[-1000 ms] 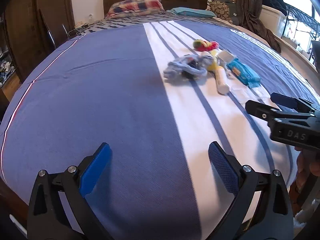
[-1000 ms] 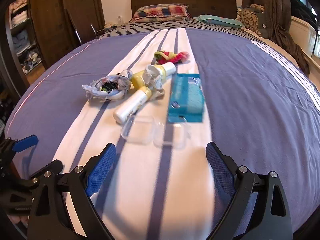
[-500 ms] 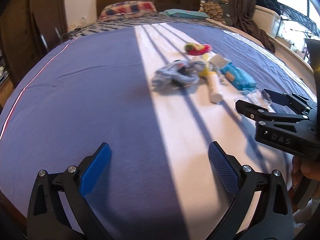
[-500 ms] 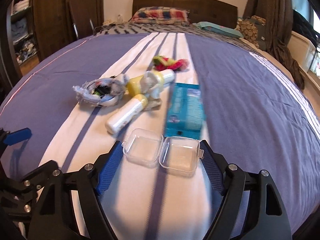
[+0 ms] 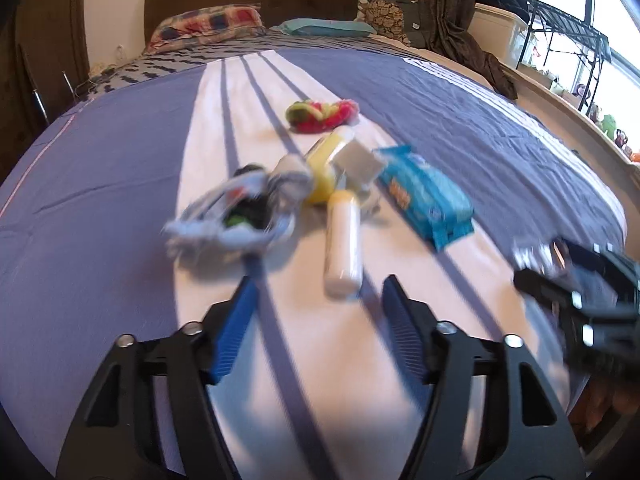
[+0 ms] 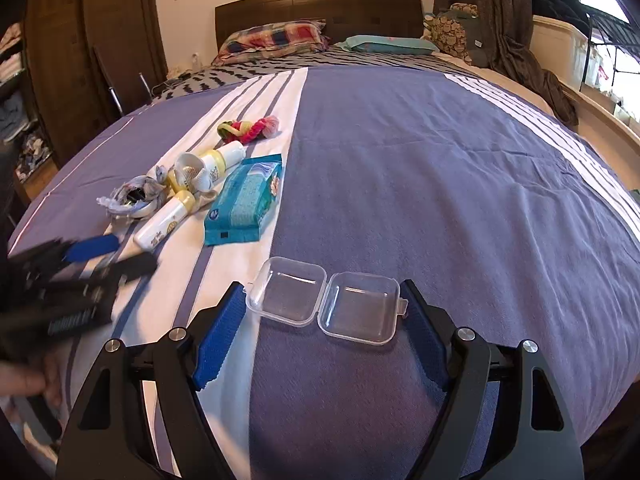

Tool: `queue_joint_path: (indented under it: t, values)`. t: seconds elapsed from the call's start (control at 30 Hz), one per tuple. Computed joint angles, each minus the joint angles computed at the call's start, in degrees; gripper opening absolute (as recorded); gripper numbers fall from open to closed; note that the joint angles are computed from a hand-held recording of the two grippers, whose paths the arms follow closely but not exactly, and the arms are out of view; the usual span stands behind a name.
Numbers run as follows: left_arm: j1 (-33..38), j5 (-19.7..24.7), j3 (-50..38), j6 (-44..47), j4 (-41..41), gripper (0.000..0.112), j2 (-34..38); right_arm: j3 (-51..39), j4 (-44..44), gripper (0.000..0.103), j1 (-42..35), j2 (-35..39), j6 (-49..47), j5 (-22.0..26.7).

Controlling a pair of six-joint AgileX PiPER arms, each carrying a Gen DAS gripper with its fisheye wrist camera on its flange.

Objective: Collect trash
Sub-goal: 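Grasp the white tube with left tool while right tool grasps clear plastic case, then carry the white tube and clear case down toward the black bin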

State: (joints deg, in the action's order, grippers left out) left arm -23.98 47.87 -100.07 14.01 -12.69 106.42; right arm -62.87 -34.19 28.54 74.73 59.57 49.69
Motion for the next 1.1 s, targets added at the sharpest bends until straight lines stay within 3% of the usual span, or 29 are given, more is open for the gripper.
queue_joint_path:
  t: [0.13, 0.23, 0.3, 0.37, 0.7, 1.1]
  values:
    - [-1.0, 2.8, -6.6, -2.6, 1.9, 0.046, 4.3, 0.6, -0.1, 0.078, 0.7, -0.7, 0.7, 0.0]
    - [-1.9, 4.1, -9.1, -3.8, 3.7, 0.033, 5.7, 0.7, -0.7, 0.078, 2.0, -1.0, 1.7, 0.7]
    - [-2.4, 3.9, -8.4, -3.9, 4.5, 0.022, 5.3, 0.7, -0.8, 0.078, 2.7, -1.2, 2.1, 1.2]
    - [-2.5, 2.9, -5.5, -4.2, 4.8, 0.019, 3.4, 0.9, -0.9, 0.078, 3.7, -1.8, 2.4, 1.6]
    - [-1.9, -4.8, 17.2, -3.6, 4.3, 0.018, -12.7, 2.1, -4.7, 0.078, 14.3, -4.9, 8.8, 8.7]
    - [0.1, -7.2, 36.4, -1.7, 0.7, 0.018, -31.0, 5.1, -8.6, 0.078, 32.0, -7.5, 22.1, 18.8]
